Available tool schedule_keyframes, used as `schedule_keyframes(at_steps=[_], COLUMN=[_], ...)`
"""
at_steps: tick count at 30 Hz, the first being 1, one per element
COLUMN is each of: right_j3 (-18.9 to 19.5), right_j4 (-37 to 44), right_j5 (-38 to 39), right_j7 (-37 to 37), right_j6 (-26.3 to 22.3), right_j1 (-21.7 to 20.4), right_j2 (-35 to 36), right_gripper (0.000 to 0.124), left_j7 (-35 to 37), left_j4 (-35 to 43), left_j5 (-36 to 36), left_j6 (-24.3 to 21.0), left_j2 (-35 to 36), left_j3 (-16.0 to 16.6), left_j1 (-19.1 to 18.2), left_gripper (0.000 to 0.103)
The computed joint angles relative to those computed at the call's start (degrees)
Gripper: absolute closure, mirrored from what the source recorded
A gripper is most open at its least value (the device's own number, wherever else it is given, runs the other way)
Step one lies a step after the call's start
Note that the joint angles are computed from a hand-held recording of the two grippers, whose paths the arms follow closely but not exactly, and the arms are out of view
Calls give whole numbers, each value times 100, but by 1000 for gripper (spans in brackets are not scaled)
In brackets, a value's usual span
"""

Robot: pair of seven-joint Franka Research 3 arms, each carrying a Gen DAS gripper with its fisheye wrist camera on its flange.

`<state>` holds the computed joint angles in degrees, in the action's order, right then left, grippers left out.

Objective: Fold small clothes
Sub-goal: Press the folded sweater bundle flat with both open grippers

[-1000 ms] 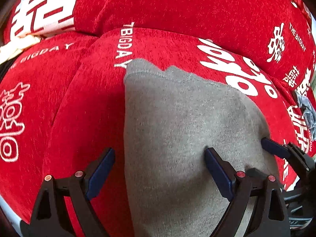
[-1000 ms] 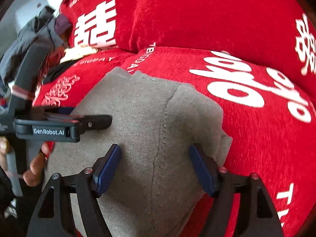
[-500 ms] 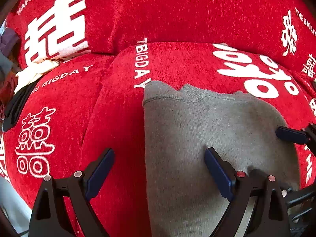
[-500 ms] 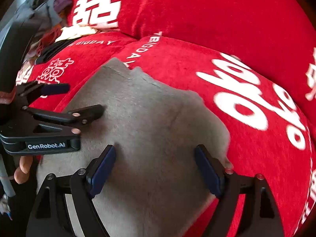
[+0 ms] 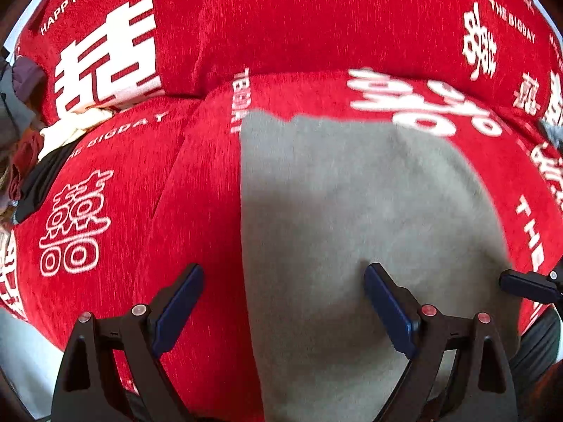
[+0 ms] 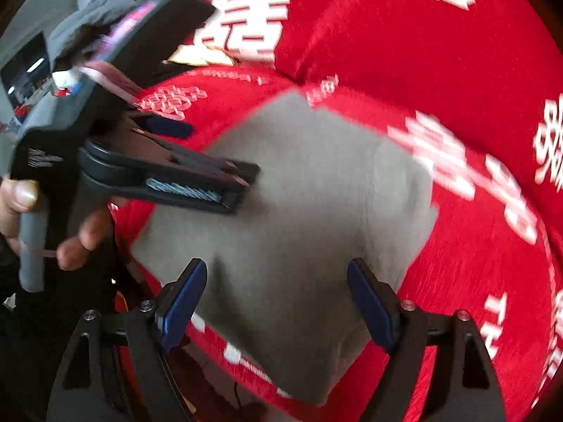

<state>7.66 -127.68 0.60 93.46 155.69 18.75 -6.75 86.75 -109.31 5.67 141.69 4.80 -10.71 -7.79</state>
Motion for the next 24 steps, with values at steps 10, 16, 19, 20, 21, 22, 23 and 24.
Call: schedule_keyframes(at_steps=[10, 16, 19, 20, 21, 22, 23, 24], right_j3=[134, 2, -169, -198, -222, -240, -250, -241], right_j4=[-519, 213, 856, 814, 857, 918, 930, 863], right_j5=[-336, -268, 56, 76, 52, -92, -369, -495], right_j7=[270, -127, -423, -419, -267, 38, 516, 772], right_j6=[118, 200, -294, -191, -236, -366, -457, -455], right_j1=[-109, -185, -137, -121, -109, -92, -73, -61], right_j2=[-385, 106, 770, 757, 758, 743, 680, 582], right_gripper=[39, 39, 38, 38, 38, 38, 38, 38], left_j7=[30, 140, 157, 161, 164, 163, 145, 140], left_j4=[-568, -760, -734, -739, -767, -797, -834, -845], left_j5=[-222, -321, -468, -478, -470, -454, -430, -434], left_j6=[281, 325, 192, 172, 168, 176, 174, 166], left_j2=[-406, -585, -597, -611, -647, -678, -727, -747], left_j3=[41, 88, 113, 115, 118, 120, 119, 124], left_j1=[39, 23, 34, 36, 38, 37, 35, 32], left_gripper=[10, 10, 10, 10, 10, 10, 10, 10])
